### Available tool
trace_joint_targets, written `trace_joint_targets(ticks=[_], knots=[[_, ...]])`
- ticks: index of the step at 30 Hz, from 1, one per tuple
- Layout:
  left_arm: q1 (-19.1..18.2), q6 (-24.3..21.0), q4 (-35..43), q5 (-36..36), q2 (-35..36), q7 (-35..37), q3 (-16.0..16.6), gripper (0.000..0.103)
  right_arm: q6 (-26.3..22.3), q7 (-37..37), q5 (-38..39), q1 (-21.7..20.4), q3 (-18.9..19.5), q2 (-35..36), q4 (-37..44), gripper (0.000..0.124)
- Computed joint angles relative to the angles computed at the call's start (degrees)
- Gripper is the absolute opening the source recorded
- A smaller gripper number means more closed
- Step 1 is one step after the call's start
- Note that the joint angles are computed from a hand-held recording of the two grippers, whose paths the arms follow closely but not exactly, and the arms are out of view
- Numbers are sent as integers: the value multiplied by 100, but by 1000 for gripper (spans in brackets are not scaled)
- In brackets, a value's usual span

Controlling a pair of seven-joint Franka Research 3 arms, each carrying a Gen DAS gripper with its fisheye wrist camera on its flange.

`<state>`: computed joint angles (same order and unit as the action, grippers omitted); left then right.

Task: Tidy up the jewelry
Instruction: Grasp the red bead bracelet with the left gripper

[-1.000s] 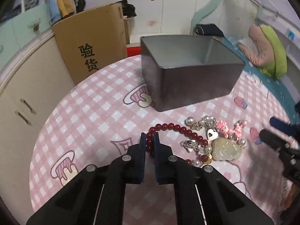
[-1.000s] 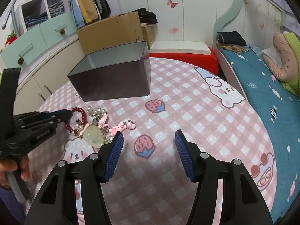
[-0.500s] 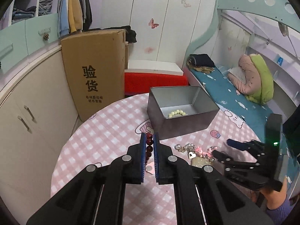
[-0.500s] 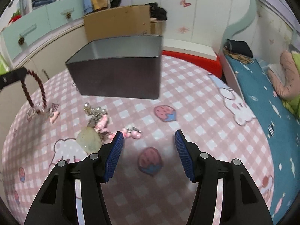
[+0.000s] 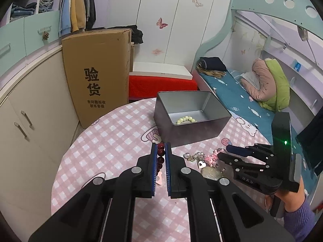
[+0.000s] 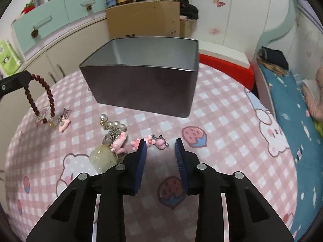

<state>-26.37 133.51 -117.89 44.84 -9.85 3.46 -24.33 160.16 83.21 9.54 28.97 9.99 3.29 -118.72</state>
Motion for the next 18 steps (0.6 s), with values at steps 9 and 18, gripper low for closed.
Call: trace_joint_targets(ticks=[9, 18], knots=[[4, 97, -40, -128, -7, 89, 25, 6, -418, -1231, 1024, -105, 113, 257, 457, 27], [7, 260, 25, -179, 66, 175, 67, 6, -206, -1073, 1183, -50, 68, 56, 225, 12]])
